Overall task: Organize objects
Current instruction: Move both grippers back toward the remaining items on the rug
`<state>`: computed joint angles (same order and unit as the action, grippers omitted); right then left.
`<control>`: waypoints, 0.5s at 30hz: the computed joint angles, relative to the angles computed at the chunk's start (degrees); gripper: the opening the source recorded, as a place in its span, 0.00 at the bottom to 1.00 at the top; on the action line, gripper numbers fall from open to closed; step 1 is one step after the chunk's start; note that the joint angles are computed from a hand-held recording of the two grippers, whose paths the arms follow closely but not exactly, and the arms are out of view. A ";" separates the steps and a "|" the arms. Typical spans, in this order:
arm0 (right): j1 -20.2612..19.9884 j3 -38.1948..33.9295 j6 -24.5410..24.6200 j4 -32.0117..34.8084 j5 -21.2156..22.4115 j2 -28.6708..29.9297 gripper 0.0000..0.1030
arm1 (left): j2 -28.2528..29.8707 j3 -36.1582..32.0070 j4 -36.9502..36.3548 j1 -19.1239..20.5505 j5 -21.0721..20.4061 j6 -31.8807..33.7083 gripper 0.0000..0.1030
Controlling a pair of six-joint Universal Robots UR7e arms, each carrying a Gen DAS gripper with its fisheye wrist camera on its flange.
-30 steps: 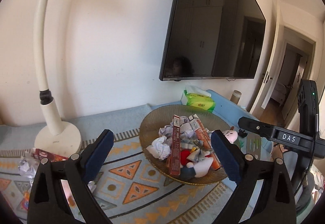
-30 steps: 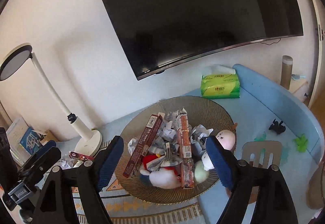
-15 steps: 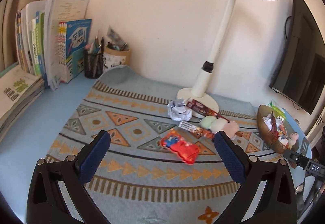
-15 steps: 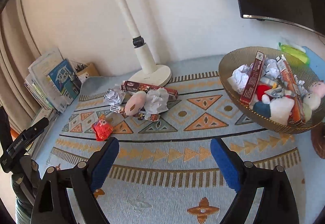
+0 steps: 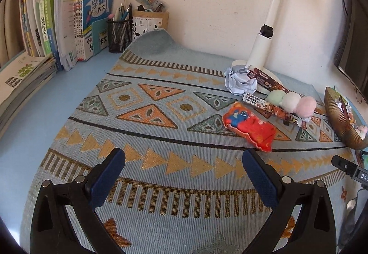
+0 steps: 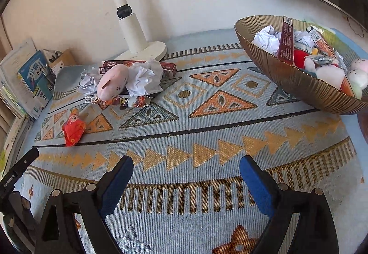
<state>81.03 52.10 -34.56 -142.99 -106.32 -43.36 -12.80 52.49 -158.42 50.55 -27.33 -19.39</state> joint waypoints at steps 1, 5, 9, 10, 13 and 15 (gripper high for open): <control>0.05 0.11 -0.30 -0.12 -0.16 0.02 0.91 | -0.22 0.12 0.75 0.15 -0.30 -0.99 0.99; 0.10 -0.06 -0.38 0.16 -0.31 0.13 0.91 | -0.10 -0.05 1.64 0.12 -0.11 -1.29 0.99; -0.06 -0.26 0.35 1.05 -0.08 0.08 0.91 | -0.16 -0.30 3.44 0.21 -0.14 -2.56 0.99; -0.10 -0.27 0.43 1.21 0.04 0.06 0.91 | -0.17 -0.39 3.79 0.23 -0.16 -2.76 0.99; -0.15 -0.03 0.36 1.11 0.34 -0.05 0.91 | -0.09 -0.71 4.90 0.26 -0.13 -3.21 0.99; -0.16 0.05 0.26 1.07 0.49 -0.10 0.91 | 0.12 -1.30 6.43 0.25 0.17 -3.99 0.99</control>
<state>80.88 52.14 -34.30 -141.92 -105.82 -43.46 -12.68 51.18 -151.99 50.81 -27.16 -23.38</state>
